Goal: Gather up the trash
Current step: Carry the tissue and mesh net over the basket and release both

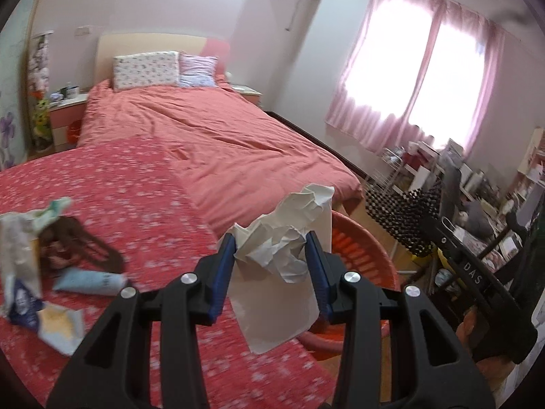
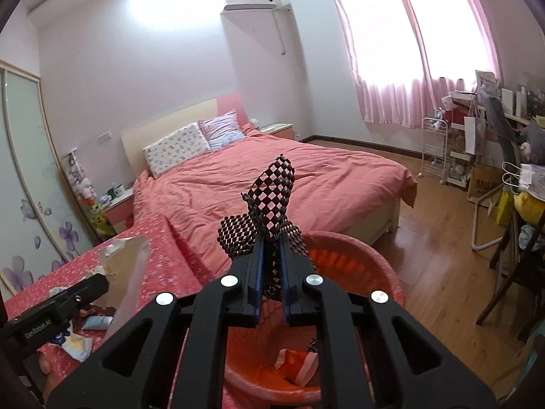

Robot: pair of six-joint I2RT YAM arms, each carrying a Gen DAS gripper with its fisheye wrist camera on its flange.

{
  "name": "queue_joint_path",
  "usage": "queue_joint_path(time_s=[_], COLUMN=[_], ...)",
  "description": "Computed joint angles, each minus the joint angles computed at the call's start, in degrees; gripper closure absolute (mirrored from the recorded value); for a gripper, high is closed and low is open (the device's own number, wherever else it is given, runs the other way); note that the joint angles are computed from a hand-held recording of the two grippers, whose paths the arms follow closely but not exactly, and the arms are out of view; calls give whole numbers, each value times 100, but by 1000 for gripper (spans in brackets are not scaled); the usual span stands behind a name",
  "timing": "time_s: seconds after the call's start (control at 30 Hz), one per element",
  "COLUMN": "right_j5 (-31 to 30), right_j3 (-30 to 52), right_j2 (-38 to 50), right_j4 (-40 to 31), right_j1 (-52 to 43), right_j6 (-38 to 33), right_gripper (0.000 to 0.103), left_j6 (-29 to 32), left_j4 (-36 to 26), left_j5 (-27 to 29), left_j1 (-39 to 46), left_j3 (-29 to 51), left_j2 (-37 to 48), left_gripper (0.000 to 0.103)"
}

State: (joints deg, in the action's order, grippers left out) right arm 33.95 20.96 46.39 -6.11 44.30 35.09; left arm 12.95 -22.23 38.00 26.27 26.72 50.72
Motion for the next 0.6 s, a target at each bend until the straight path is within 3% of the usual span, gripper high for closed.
queue_joint_path(time_s=[0.3, 0.47, 0.57, 0.6], right_j5=[-511, -1233, -1537, -1613], right_j3=[-339, -476, -498, -518], right_j2=[-49, 85, 305, 376], right_j4=[371, 677, 820, 867], right_j1=[-776, -1412, -1638, -1690], right_j6=[-110, -246, -245, -233], right_gripper=[94, 94, 83, 75], left_j6=[-1047, -1315, -1363, -1379], left_j4=[1403, 1876, 2057, 2133], left_j5=[-1045, -1384, -1510, -1556], left_j1=[-1867, -2352, -2435, -2458], left_j3=[-224, -189, -174, -181], left_j2=[832, 1476, 1799, 1901], left_gripper=[61, 55, 46, 43])
